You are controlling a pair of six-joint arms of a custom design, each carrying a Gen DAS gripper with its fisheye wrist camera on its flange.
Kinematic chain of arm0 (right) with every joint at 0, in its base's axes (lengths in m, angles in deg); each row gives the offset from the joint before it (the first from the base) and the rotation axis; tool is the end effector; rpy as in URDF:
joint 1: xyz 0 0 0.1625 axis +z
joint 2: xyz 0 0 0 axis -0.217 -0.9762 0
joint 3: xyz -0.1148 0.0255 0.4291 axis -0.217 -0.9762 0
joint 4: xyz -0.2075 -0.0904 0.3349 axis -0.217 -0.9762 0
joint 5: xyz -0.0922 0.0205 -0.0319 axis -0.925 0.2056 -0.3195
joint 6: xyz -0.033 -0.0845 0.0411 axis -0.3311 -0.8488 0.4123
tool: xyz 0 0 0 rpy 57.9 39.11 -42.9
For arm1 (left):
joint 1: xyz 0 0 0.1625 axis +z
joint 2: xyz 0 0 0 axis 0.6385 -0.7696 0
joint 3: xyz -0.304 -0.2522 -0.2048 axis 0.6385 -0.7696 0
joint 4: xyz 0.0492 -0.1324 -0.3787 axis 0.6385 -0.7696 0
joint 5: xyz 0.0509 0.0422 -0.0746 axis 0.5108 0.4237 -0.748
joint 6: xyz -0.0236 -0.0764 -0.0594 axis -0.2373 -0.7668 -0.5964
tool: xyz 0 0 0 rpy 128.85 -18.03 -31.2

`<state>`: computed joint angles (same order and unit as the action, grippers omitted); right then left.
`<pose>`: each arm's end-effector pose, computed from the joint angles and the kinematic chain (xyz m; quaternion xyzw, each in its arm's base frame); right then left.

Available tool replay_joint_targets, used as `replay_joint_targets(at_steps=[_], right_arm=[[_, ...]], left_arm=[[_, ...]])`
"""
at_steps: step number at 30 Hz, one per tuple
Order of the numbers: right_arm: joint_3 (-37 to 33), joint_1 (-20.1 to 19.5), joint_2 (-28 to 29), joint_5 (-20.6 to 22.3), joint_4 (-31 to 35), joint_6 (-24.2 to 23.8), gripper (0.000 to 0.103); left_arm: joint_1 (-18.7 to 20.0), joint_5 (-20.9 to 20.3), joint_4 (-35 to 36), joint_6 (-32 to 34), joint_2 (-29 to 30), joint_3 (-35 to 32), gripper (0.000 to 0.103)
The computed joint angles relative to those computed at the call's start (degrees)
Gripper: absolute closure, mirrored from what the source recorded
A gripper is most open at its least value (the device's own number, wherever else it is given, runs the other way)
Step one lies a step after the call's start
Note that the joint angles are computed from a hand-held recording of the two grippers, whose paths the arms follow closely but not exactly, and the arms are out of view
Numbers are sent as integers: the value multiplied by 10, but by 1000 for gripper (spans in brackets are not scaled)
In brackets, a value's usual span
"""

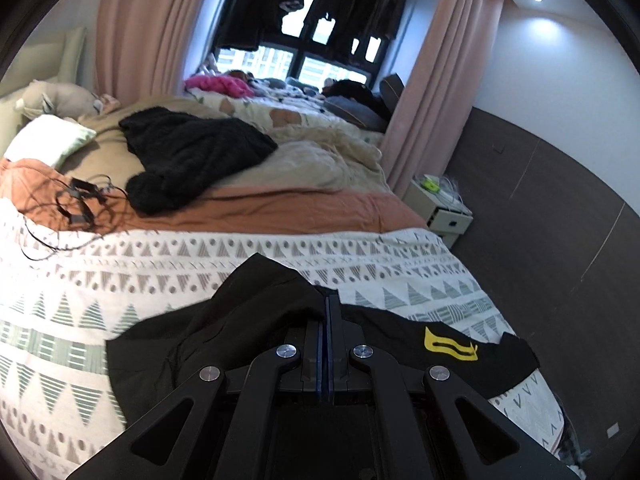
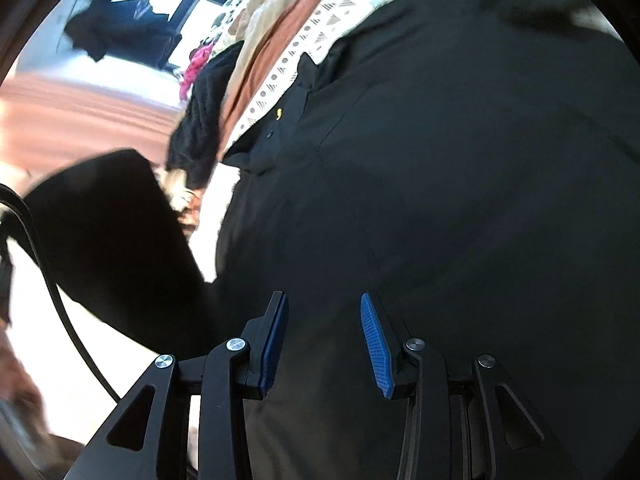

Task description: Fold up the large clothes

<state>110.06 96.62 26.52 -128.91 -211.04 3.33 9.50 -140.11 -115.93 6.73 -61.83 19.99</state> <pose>0.0555 -0.5390 0.1529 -0.3142 -0.8215 0.4759 0.0059 -0.3952 -0.6980 0.1203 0.3758 0.8913 -0.2490 0.0497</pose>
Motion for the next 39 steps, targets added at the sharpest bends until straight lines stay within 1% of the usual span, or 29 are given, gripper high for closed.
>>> replay_joint_targets(at_steps=[2, 4, 5, 6, 7, 9, 10, 11, 12, 15, 17, 19, 22, 27, 28, 29, 30, 31, 32, 34, 37, 39], right_arm=[[10, -10, -5, 10, -14, 7, 64], [19, -16, -15, 3, -25, 8, 64], [23, -19, -18, 2, -31, 12, 64], [31, -24, -23, 7, -40, 17, 64], [53, -32, -31, 15, -59, 19, 64], [72, -41, -37, 24, -84, 31, 64], [72, -41, -36, 22, -88, 35, 64], [77, -42, -38, 18, -95, 38, 64], [80, -42, -39, 15, -99, 39, 64], [91, -47, -50, 17, -105, 33, 61], [90, -50, -53, 16, -102, 32, 61], [96, -50, -58, 7, -103, 29, 61], [94, -41, -66, -15, -87, 9, 61], [72, -14, -66, -52, -59, -54, 60], [65, -6, -64, -63, -53, -68, 57], [51, 7, -59, -80, -42, -88, 54], [42, 16, -55, -94, -36, -102, 47], [33, 23, -51, -107, -29, -114, 44], [20, 35, -44, -125, -18, -131, 44], [5, 48, -35, -139, -4, -154, 44], [-17, 59, -24, -145, 25, -174, 44], [-37, 69, -13, -165, 52, -185, 44]], left_arm=[[1, -11, 16, -3, 12, -4, 103], [2, -22, 45, -6, 19, -3, 103], [1, -22, 60, -9, 23, -3, 98], [2, -27, 80, -14, 26, -3, 89], [5, -38, 101, -22, 28, -1, 80], [11, -56, 112, -40, 28, 14, 24], [15, -66, 102, -47, 23, 29, 16], [21, -81, 82, -55, 16, 50, 12], [25, -91, 73, -63, 12, 64, 12], [39, -113, 75, -96, -7, 98, 12], [47, -111, 57, -114, -25, 126, 12], [50, -87, 24, -126, -48, 162, 12], [52, -35, -26, -131, -84, 215, 12], [69, 21, -74, -142, -122, 263, 12], [73, 31, -80, -142, -128, 269, 12], [77, 41, -82, -143, -132, 273, 12], [82, 53, -78, -145, -136, 272, 13], [87, 60, -73, -146, -140, 271, 15], [92, 65, -69, -147, -144, 271, 19], [103, 72, -79, -141, -154, 278, 20], [115, 98, -77, -137, -164, 280, 21], [125, 110, -70, -136, -169, 278, 25]])
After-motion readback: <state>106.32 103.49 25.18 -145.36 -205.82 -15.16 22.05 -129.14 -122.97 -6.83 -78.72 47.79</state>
